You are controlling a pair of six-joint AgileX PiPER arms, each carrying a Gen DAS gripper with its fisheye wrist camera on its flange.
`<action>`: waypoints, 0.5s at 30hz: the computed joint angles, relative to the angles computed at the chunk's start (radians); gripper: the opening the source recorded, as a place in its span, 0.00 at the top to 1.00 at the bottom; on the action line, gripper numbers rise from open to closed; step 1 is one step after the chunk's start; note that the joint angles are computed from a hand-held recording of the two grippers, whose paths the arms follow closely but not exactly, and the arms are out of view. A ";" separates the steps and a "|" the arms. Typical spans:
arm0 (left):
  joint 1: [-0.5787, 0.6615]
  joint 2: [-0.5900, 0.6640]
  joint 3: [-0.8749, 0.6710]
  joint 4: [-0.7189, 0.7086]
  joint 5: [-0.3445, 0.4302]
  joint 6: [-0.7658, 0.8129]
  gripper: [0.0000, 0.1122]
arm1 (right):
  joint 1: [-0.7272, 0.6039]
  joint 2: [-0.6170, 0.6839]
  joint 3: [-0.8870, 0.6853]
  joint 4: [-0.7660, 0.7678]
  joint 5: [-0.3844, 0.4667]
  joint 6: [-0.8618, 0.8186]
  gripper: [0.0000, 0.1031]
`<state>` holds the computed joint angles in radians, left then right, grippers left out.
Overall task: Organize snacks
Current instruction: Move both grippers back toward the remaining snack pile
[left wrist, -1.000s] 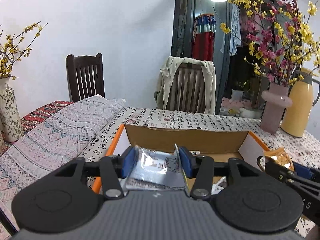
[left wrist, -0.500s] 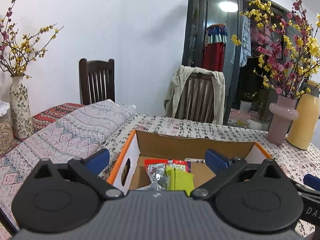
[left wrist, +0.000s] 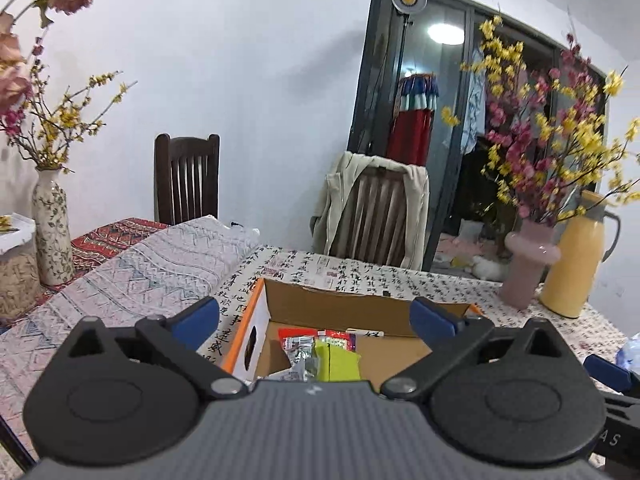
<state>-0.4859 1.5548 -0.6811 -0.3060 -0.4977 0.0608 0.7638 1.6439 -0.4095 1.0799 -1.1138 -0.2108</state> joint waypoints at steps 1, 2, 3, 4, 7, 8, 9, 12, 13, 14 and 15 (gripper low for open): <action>0.005 -0.017 0.015 0.018 0.003 -0.016 0.08 | 0.030 -0.012 0.014 0.023 -0.016 -0.006 0.00; 0.014 -0.034 0.036 0.044 -0.001 -0.038 0.08 | 0.062 -0.024 0.027 0.051 -0.030 -0.013 0.00; 0.022 -0.046 0.055 0.067 -0.005 -0.056 0.08 | 0.092 -0.029 0.038 0.079 -0.042 -0.014 0.00; 0.032 -0.057 0.075 0.090 -0.007 -0.071 0.08 | 0.122 -0.033 0.050 0.105 -0.053 -0.012 0.00; 0.073 -0.078 0.121 0.172 -0.005 -0.124 0.08 | 0.204 -0.029 0.082 0.188 -0.069 -0.012 0.00; 0.092 -0.083 0.141 0.207 -0.011 -0.147 0.08 | 0.227 -0.024 0.089 0.216 -0.070 -0.011 0.00; 0.112 -0.089 0.162 0.244 -0.021 -0.172 0.08 | 0.250 -0.020 0.097 0.244 -0.069 -0.008 0.00; 0.168 -0.088 0.226 0.307 -0.063 -0.184 0.08 | 0.310 0.000 0.126 0.311 -0.061 0.024 0.00; 0.183 -0.079 0.243 0.317 -0.080 -0.176 0.08 | 0.330 0.007 0.137 0.331 -0.055 0.039 0.00; 0.198 -0.063 0.259 0.316 -0.097 -0.156 0.08 | 0.351 0.018 0.150 0.347 -0.049 0.063 0.00; 0.210 -0.047 0.270 0.311 -0.110 -0.139 0.08 | 0.364 0.032 0.162 0.354 -0.042 0.088 0.00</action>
<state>-0.2763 1.5082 -0.4106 0.0047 -0.6080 -0.0779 1.1278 1.6760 -0.2477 1.4342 -1.1554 -0.1231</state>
